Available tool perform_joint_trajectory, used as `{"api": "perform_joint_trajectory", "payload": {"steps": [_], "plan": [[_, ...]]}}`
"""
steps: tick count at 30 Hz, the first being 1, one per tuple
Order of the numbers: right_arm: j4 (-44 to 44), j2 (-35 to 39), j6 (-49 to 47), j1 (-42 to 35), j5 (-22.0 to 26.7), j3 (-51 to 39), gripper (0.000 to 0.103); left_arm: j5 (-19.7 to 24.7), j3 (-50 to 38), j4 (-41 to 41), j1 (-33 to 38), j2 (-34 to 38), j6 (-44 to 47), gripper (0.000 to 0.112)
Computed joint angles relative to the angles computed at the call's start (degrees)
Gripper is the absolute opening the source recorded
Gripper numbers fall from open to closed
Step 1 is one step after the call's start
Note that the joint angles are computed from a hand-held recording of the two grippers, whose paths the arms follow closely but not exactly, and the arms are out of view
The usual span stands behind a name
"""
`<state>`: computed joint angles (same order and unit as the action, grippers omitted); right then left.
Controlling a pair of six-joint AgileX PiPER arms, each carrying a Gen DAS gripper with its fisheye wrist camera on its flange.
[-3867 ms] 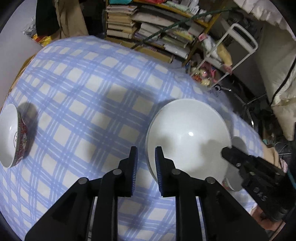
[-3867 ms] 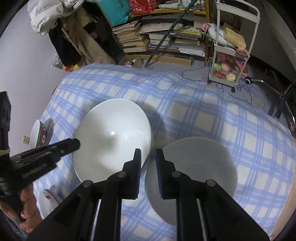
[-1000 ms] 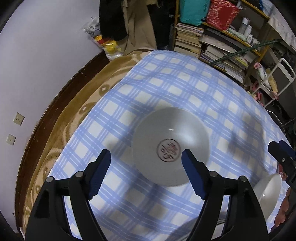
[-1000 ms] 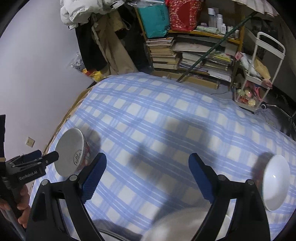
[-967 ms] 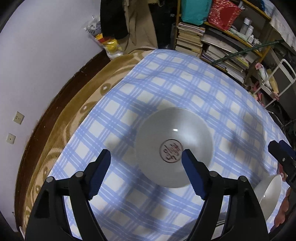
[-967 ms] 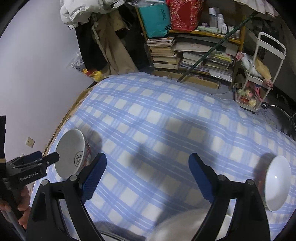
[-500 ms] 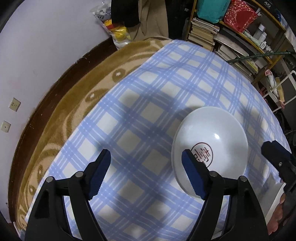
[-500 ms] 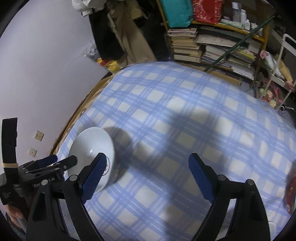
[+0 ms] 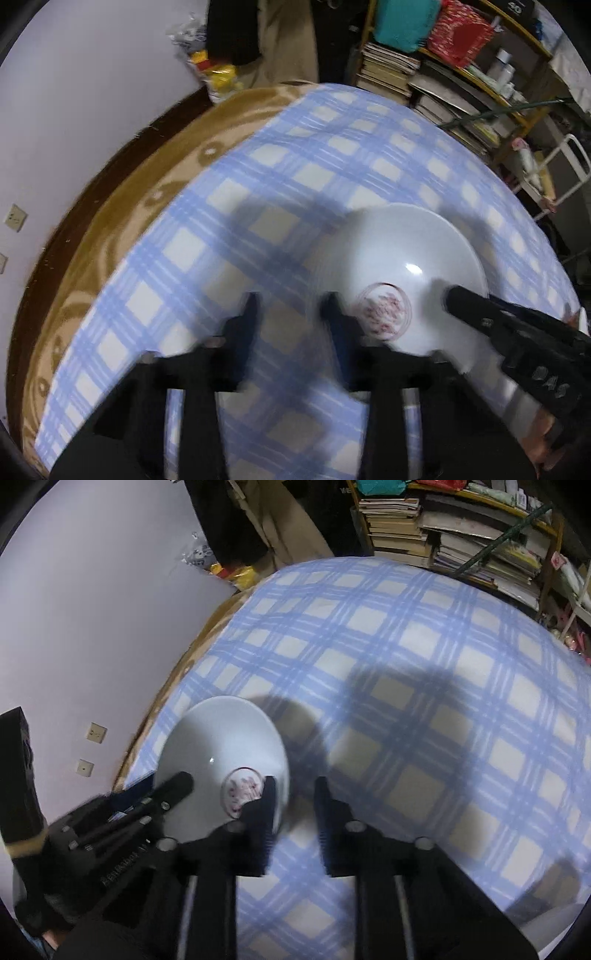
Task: Organize plates and bowls
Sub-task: 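Close both grippers on the rim of the red-stamped white dish, then lift the stamped dish with both grippers and carry it over a plain white plate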
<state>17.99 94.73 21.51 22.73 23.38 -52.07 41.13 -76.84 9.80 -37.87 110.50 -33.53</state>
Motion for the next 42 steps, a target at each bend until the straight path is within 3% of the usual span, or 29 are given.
{"api": "perform_joint_trajectory", "payload": {"steps": [2,4,8,17,26,42], "plan": [[-3.56,0.96,3.0,1.13,1.74,-1.58,0.012,1.96,-1.97,-3.17,0.33,1.04,2.01,0.01],[-5.76,2.32,5.72,1.54,4.67,-3.25,0.01,3.41,-3.37,-6.1,1.03,1.43,2.82,0.008],[-2.33,0.48,4.34,0.71,3.17,-0.84,0.009,7.39,-5.13,-9.69,1.54,1.47,4.78,0.008],[-8.42,-7.01,10.58,3.19,5.3,2.78,0.009,13.43,-6.27,-5.72,-3.05,-1.57,2.0,0.009],[-11.6,-20.43,14.14,1.92,9.97,7.41,0.009,19.0,-9.2,-1.08,-10.77,-5.53,-3.26,0.01],[-18.32,-44.3,14.67,-3.09,30.16,10.66,0.009,26.86,-20.47,2.02,-25.35,-3.77,-13.23,0.011]]}}
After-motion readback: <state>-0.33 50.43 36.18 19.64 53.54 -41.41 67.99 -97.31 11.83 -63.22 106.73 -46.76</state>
